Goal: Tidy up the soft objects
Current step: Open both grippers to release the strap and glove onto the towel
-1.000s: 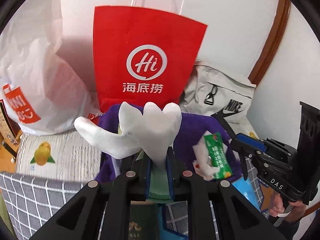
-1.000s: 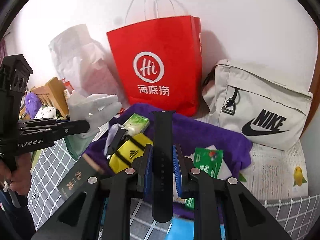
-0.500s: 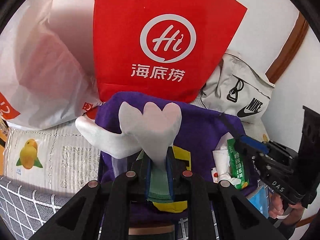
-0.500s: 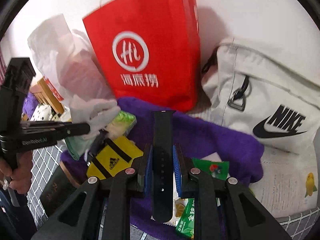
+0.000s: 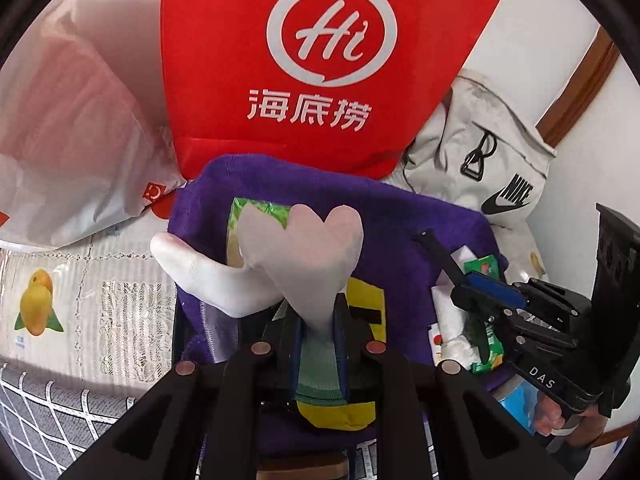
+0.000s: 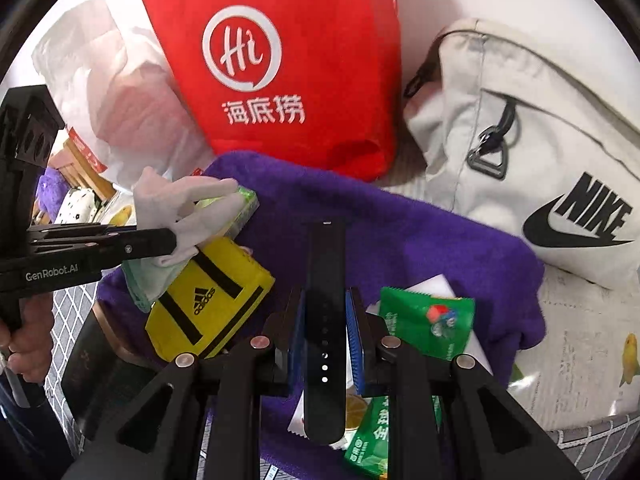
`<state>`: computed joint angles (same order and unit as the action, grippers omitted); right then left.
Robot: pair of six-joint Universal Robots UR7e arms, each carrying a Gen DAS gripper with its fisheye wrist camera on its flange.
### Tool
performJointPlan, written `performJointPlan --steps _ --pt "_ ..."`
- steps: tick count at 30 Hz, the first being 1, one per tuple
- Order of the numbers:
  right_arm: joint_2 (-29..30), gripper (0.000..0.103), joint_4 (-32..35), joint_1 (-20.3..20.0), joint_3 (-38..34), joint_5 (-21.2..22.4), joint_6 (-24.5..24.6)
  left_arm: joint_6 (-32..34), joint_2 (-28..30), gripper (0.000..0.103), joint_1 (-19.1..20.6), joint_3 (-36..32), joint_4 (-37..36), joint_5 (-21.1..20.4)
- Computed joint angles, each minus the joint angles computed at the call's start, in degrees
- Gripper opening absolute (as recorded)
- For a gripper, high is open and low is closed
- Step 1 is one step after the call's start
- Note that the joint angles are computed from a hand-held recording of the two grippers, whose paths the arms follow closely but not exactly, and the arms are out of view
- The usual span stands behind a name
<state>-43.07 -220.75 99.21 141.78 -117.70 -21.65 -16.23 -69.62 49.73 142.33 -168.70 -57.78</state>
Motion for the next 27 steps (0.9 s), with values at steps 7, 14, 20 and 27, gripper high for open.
performJointPlan --steps 7,14,20,27 --pt "0.4 0.021 2.3 -0.6 -0.7 -1.8 0.9 -0.8 0.8 0.015 0.1 -0.4 0.6 0.9" --pt "0.4 0.021 5.3 -1.0 -1.2 -2.7 0.9 -1.9 1.2 0.029 -0.2 -0.8 2.9 2.0" --pt "1.1 0.021 7.0 -0.7 -2.4 -3.2 1.1 -2.4 0.4 0.049 -0.4 -0.7 3.4 2.0" --pt "1.3 0.044 6.3 0.5 -2.4 -3.2 0.4 -4.4 -0.9 0.062 -2.6 -0.4 6.6 4.9"
